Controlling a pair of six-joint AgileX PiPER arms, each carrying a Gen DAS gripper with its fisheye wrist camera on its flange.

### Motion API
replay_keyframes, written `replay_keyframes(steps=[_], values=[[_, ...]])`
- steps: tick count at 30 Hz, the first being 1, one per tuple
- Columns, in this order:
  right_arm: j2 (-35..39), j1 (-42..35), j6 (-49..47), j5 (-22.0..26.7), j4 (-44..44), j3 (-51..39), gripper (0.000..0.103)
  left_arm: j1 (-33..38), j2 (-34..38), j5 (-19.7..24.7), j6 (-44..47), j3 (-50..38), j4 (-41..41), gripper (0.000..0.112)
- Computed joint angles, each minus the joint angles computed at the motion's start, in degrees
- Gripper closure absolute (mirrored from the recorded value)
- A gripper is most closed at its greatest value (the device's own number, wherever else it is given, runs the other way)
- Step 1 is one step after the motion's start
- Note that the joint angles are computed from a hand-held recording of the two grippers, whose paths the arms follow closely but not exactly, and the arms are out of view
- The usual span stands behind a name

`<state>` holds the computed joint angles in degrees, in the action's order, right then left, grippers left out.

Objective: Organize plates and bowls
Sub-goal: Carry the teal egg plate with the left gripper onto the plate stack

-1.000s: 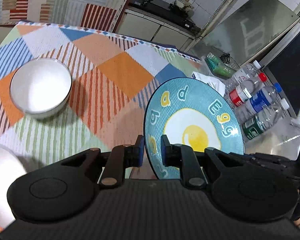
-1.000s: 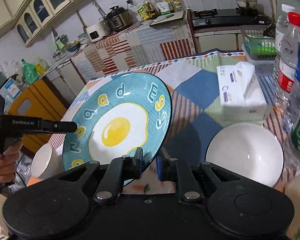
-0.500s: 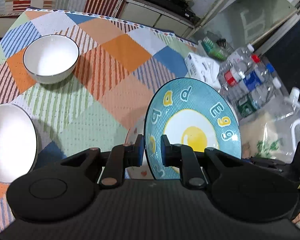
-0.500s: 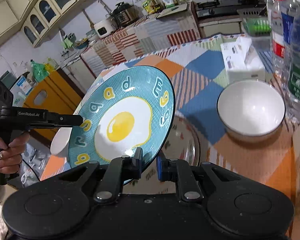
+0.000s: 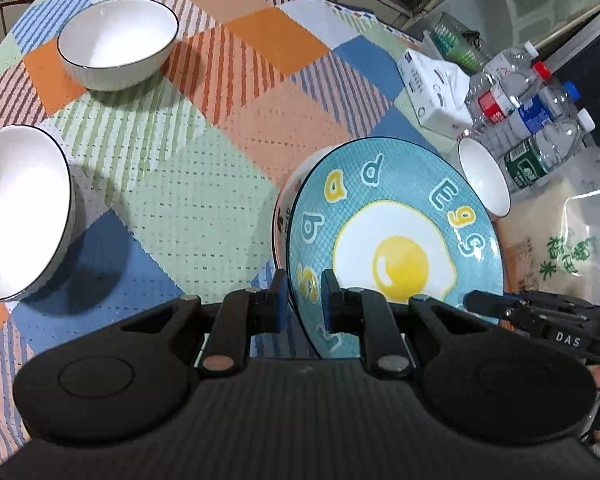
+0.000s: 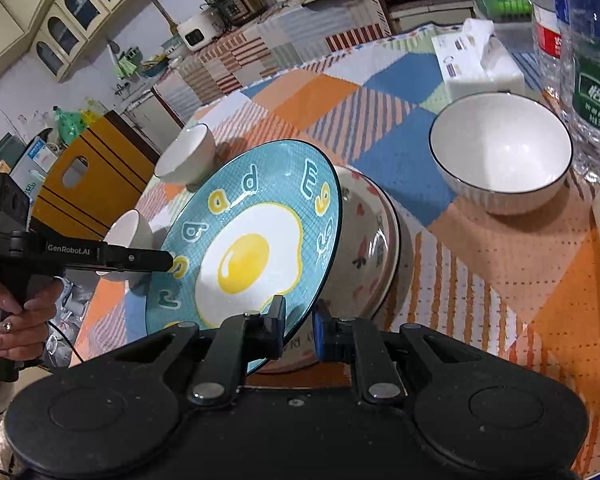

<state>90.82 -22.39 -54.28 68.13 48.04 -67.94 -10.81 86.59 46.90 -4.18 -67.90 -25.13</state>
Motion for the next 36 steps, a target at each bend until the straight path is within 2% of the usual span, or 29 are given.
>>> replay_keyframes(steps=[19, 23, 30, 36], values=[[1.06, 5.68, 12.87, -3.05, -10.18, -4.08, 0.084, -5.7, 6.49, 6.43, -7.1, -7.99, 11.22, 0.098], [-2.66, 11.42, 13.96, -9.92, -17.83, -2.33, 0.079, -7.68, 7.72, 8.57, -9.23, -10.19, 14.15, 0.098], [-5.9, 19.75, 22.48, -18.84, -30.56, 0.53, 0.069, -9.81, 9.21, 11.48, -12.0, -12.93, 17.57, 0.097], [-6.59, 25.78, 31.74, -23.54, -42.97, 2.59, 0.062, -10.19, 9.2, 11.57, -12.6, -12.93, 17.71, 0.098]])
